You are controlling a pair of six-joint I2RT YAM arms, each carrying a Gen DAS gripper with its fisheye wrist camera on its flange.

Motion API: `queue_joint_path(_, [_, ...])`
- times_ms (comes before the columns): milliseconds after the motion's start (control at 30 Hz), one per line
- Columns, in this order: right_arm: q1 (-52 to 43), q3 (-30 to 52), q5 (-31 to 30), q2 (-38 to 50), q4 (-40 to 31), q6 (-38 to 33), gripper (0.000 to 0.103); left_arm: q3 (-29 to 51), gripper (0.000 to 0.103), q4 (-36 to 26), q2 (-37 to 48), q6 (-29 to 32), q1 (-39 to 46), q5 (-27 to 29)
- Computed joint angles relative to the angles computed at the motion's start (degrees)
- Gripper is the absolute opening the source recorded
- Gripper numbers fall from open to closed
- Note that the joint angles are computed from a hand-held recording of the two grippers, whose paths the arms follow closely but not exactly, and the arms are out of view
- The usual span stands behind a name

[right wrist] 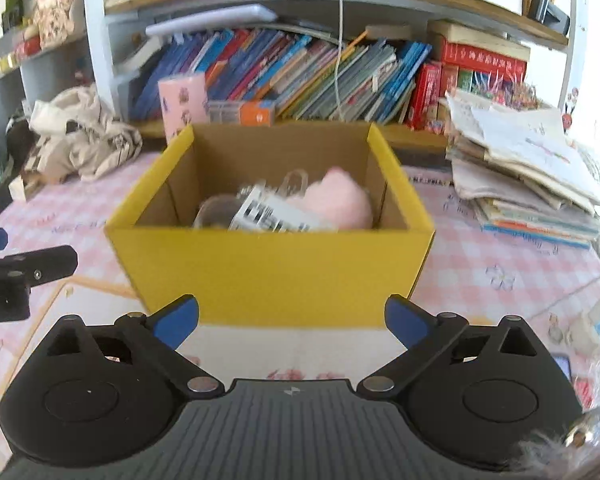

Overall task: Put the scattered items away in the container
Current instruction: 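Withdraw both open grippers up and back from the yellow box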

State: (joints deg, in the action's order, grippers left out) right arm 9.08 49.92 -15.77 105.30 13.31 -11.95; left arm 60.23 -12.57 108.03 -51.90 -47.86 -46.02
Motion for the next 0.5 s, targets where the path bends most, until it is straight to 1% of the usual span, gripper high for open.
queue_joint_path(100, [2.05, -3.19, 1.84, -2.12, 0.75, 0.02, 0.101, -3.05, 0.101, 0.43, -2.17, -0.63, -0.07, 1.3])
queue_joint_path(233, [4.4, -7.29, 4.24, -5.27, 2.29, 0.58, 0.103, -6.49, 0.101, 0.75, -5.16, -1.57, -0.61, 0.29])
queue_joint_path(500, [7.96, -12.7, 9.24, -10.67, 1.8, 5.82, 0.103, -12.1, 0.102, 1.79, -10.2, -0.32, -1.56, 0.74])
